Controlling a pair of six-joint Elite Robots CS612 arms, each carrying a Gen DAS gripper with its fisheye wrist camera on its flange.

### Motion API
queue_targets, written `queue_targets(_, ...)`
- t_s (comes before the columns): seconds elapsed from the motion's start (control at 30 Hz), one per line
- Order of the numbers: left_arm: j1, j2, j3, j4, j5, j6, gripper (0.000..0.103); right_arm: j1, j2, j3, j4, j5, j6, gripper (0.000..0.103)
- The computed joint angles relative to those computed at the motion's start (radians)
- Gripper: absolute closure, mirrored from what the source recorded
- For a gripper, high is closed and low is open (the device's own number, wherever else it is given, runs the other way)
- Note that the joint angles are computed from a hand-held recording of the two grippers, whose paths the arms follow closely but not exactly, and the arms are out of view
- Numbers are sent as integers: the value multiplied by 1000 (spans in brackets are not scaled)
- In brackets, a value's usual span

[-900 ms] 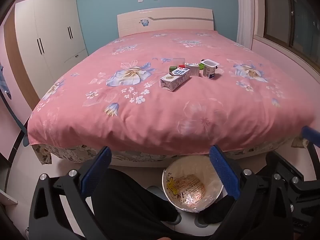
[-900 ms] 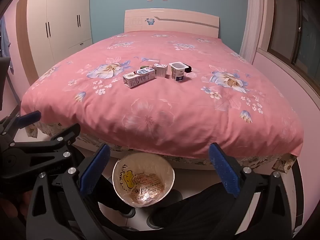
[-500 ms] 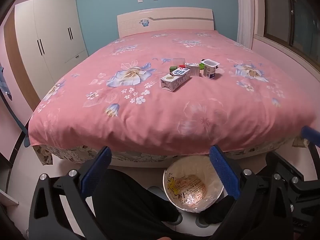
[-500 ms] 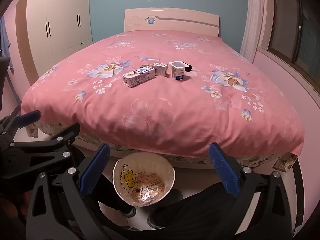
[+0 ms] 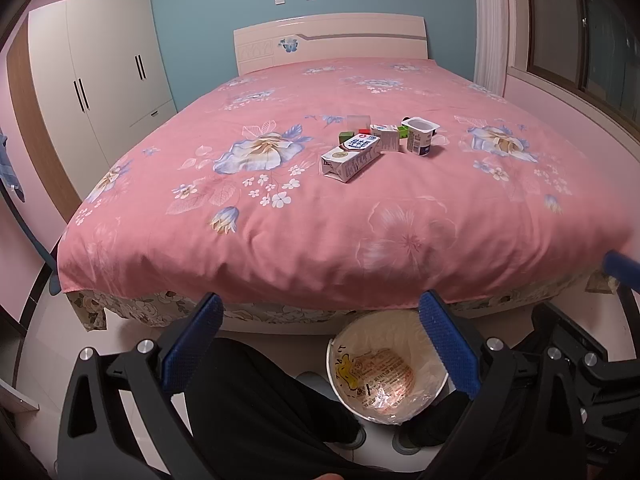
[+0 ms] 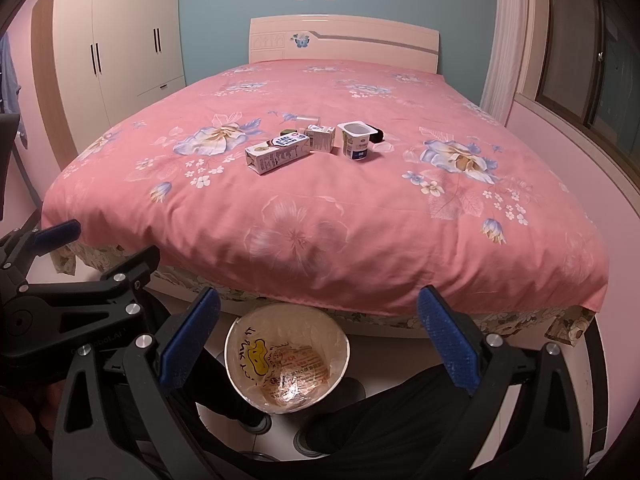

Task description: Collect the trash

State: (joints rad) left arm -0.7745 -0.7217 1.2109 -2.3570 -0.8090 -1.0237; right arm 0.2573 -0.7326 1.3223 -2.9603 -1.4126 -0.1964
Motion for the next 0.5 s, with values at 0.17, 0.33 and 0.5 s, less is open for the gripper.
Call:
queue_targets(0.17, 0, 0, 0, 0, 1, 1, 3, 0, 0, 0, -1, -1, 0, 6)
queue_targets(0.33, 1, -1, 1, 1, 2, 2, 3, 0, 0, -1, 2, 0, 0, 6)
queue_targets(0.5, 0, 0, -1, 4, 5, 1, 3, 0, 0, -1, 2, 0, 0, 6)
